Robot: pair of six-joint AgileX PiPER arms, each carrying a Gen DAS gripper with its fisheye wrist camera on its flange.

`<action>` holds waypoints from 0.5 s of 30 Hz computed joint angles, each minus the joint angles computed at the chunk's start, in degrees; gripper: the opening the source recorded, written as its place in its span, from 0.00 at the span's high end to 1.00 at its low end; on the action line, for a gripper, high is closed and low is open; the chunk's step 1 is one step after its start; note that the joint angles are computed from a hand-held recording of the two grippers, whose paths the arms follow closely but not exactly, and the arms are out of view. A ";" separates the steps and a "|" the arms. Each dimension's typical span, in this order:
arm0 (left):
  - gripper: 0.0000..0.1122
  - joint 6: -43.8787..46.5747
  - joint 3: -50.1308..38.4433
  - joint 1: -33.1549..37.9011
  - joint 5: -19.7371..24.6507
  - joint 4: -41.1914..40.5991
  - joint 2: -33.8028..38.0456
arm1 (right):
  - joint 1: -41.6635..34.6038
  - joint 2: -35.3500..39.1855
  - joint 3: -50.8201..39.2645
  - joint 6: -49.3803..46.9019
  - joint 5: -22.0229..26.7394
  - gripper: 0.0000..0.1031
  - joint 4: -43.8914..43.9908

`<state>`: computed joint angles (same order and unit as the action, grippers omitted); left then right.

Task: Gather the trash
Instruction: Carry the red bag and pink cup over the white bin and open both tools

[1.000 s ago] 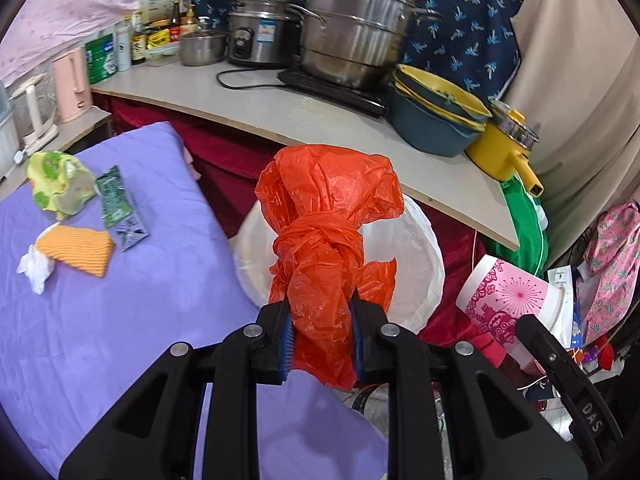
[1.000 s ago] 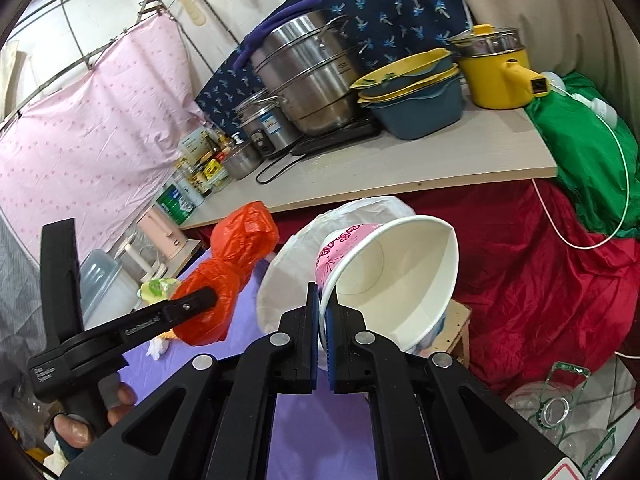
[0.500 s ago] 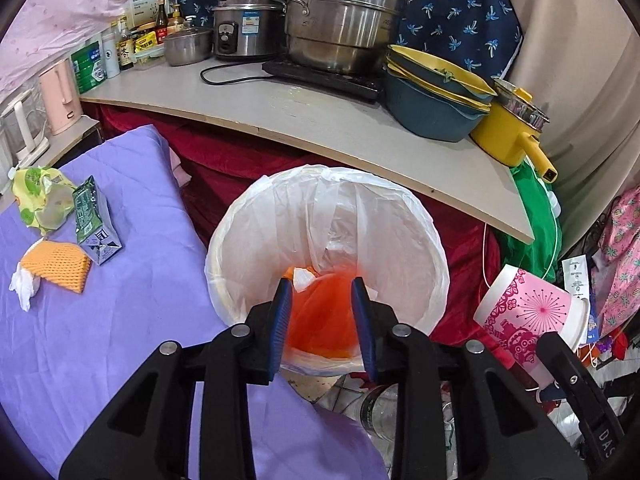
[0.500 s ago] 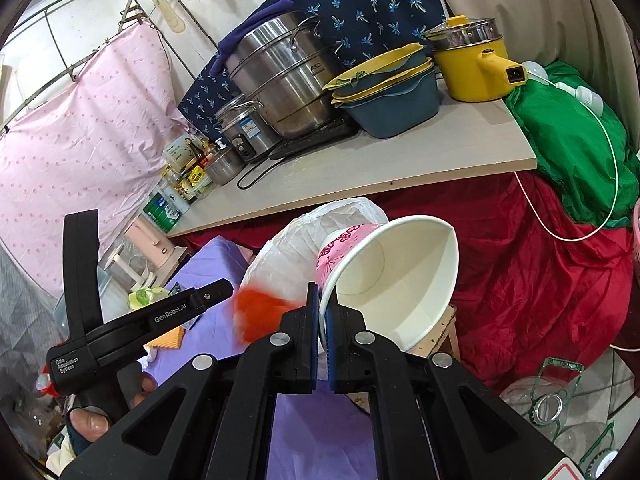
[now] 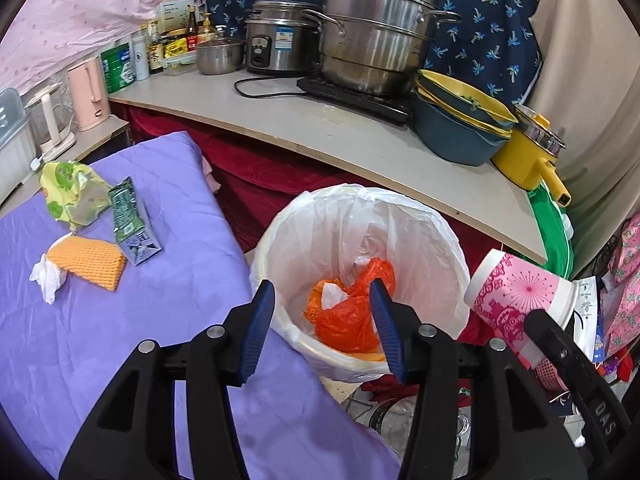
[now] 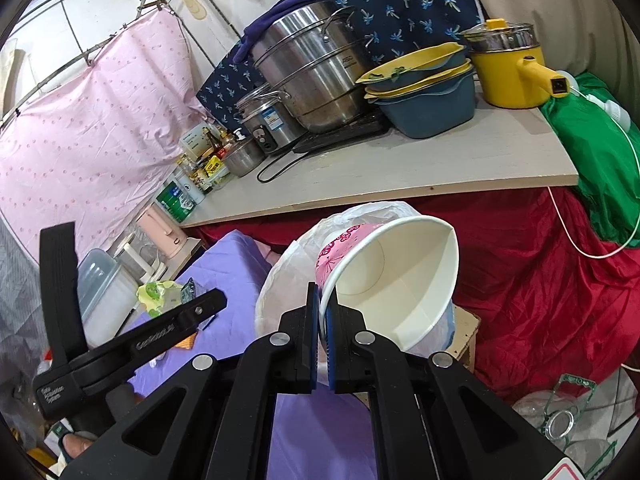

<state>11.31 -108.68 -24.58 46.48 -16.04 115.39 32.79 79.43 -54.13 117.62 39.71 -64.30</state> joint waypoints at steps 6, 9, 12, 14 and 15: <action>0.55 -0.06 2.90 3.34 -1.69 0.58 -1.32 | -4.40 4.65 -4.10 -4.96 -5.30 0.96 1.92; 0.55 -0.35 3.68 4.97 -2.26 1.15 -1.48 | -6.30 7.29 -6.03 -7.08 -7.67 0.96 3.14; 0.55 -0.50 4.62 6.28 -3.11 1.84 -1.86 | -8.10 10.21 -8.50 -10.25 -9.51 0.96 5.21; 0.55 -0.35 5.00 7.20 -3.32 1.83 -2.04 | -9.29 12.44 -10.50 -12.73 -10.52 0.96 7.19; 0.55 -0.10 5.39 7.56 -3.43 1.63 -2.27 | -9.77 13.36 -11.32 -13.77 -10.96 0.96 8.08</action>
<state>11.21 -103.29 -17.02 43.05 -14.41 113.11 23.02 92.79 -65.45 103.85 28.74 -56.23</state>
